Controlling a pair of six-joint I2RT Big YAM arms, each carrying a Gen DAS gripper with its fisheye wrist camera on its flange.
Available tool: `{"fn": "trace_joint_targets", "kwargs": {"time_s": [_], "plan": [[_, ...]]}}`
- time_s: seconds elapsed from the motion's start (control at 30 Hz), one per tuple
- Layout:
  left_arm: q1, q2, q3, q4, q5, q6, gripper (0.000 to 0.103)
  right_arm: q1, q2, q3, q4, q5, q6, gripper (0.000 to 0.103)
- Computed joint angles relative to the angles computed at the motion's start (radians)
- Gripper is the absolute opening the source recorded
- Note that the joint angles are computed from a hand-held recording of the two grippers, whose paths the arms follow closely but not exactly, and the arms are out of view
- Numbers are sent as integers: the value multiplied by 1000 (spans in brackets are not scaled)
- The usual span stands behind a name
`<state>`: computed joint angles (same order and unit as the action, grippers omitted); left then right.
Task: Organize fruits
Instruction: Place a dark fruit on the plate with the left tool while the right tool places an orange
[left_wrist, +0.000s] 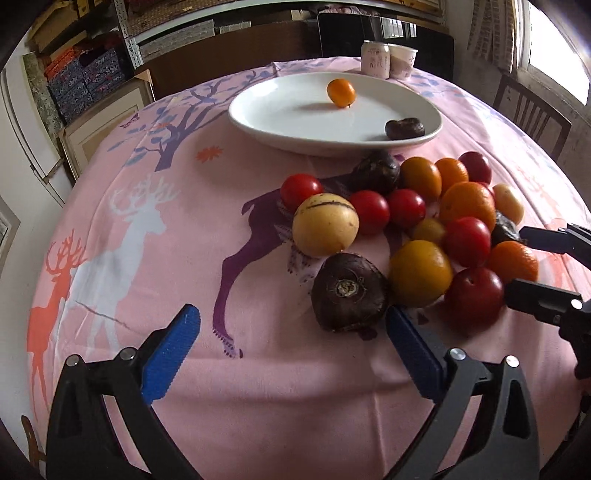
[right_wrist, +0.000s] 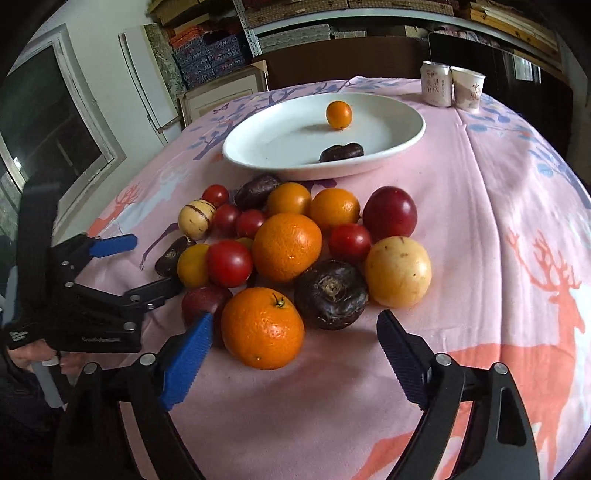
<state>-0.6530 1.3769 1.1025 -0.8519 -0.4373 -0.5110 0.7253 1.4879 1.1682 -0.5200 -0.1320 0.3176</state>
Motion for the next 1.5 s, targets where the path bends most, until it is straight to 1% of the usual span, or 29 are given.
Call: {"fn": "trace_joint_targets", "kwargs": {"time_s": [0.03,0.07,0.1,0.13,0.17,0.2,0.23,0.27,0.33,0.37,0.43,0.53,0.6,0.67,0.77,0.83,0.87,0.97,1.1,1.17,1.23,1.3,1.33,1.37,1.4,1.43,1.47,1.5], "plan": [[11,4,-7,31,9,17,99,-1,-1,-2,5,-19,16,83],[25,2,-7,41,35,26,99,2,-6,-9,12,-9,28,76],[32,1,-9,57,46,38,96,6,-12,-16,20,1,33,71],[40,-7,-22,92,79,56,79,8,-16,-23,25,7,37,70],[43,-23,-36,129,119,77,70,13,-22,-29,24,10,45,68],[37,-34,-43,152,131,100,46,17,-29,-37,27,8,53,61],[29,-33,-42,157,134,116,42,16,-36,-46,36,-23,58,53],[18,-24,-34,146,111,122,42,21,-46,-50,34,-30,62,43],[5,-14,-20,130,85,125,42,46,-57,-58,27,25,47,43],[4,-16,-21,130,94,117,42,51,-62,-67,36,36,49,43],[2,-31,-29,134,106,98,42,48,-79,-87,52,27,89,43],[-22,-76,-53,147,68,106,42,39,-115,-118,76,4,123,42],[-31,-101,-53,132,49,103,42,32,-141,-130,88,-4,123,42],[-37,-133,-51,135,33,105,42,22,-168,-134,109,3,124,42],[-31,-147,-20,150,0,115,42,-6,-172,-94,130,20,90,42],[-18,-123,21,156,-34,115,42,-23,-132,-27,125,52,48,42],[-6,-101,48,164,-32,125,42,-35,-105,10,113,48,30,42],[35,-23,130,159,11,147,42,-69,11,150,53,26,-8,42],[94,100,236,139,50,165,42,-105,170,329,-35,-11,-49,42],[122,152,276,137,69,166,42,-112,228,394,-60,-8,-69,42],[142,184,294,144,89,166,42,-116,275,448,-81,6,-83,42],[157,209,307,150,105,160,42,-123,314,490,-101,-3,-97,43],[161,218,314,145,104,154,42,-125,323,497,-114,-13,-110,43],[165,231,329,124,102,145,43,-125,342,524,-144,-12,-127,44],[169,239,340,109,106,140,60,-123,352,537,-165,3,-147,58],[172,241,344,98,108,132,87,-119,348,530,-158,35,-151,69],[171,239,343,97,93,118,94,-119,336,511,-137,52,-147,85],[166,233,337,104,43,103,96,-123,318,489,-119,50,-144,89]]}}
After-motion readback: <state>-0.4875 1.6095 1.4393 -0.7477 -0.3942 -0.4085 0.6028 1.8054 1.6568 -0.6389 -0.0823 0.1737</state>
